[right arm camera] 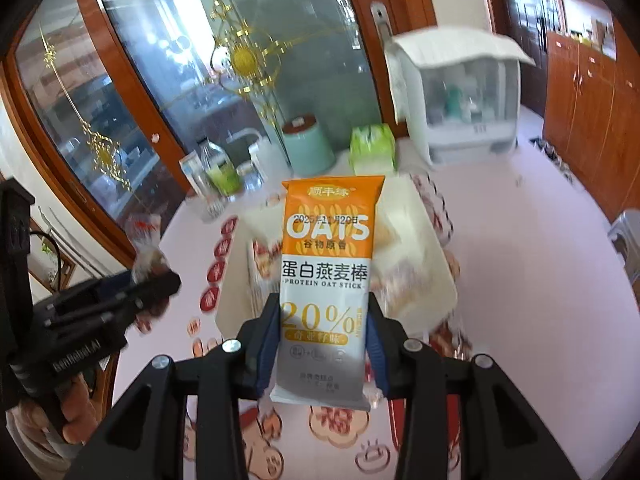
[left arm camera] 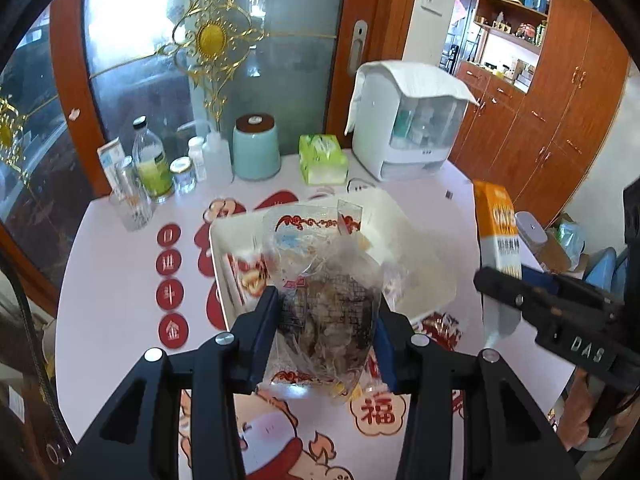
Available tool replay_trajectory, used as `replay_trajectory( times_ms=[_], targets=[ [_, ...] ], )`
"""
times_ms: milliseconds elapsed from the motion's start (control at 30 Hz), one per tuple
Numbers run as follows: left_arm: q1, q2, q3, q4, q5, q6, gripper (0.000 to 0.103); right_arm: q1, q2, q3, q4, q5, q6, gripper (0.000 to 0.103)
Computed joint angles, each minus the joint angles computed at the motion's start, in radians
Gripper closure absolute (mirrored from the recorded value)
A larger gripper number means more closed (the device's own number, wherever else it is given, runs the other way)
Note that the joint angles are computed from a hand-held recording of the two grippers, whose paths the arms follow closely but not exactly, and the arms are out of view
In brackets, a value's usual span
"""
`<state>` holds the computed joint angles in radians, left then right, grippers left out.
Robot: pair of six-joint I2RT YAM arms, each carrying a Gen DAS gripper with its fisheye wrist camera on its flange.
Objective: Organize snacks
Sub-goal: 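Carry both snacks over the tray and open both tools to drop them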
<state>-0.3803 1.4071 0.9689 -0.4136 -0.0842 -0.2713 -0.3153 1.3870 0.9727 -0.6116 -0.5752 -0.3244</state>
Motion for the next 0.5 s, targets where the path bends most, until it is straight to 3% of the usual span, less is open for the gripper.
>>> replay_trajectory(
  times_ms=[300, 500],
  targets=[
    [0.019, 0.165, 0.124, 0.052, -0.002, 0.062, 0.061, 0.125, 0.126, 0.169, 0.083, 0.100, 0.186, 0.063],
    [0.072, 0.363, 0.203, 0.084, 0.008, 0.042, 0.057, 0.207, 0.273, 0.228, 0.136, 0.185, 0.221, 0.061]
  ],
)
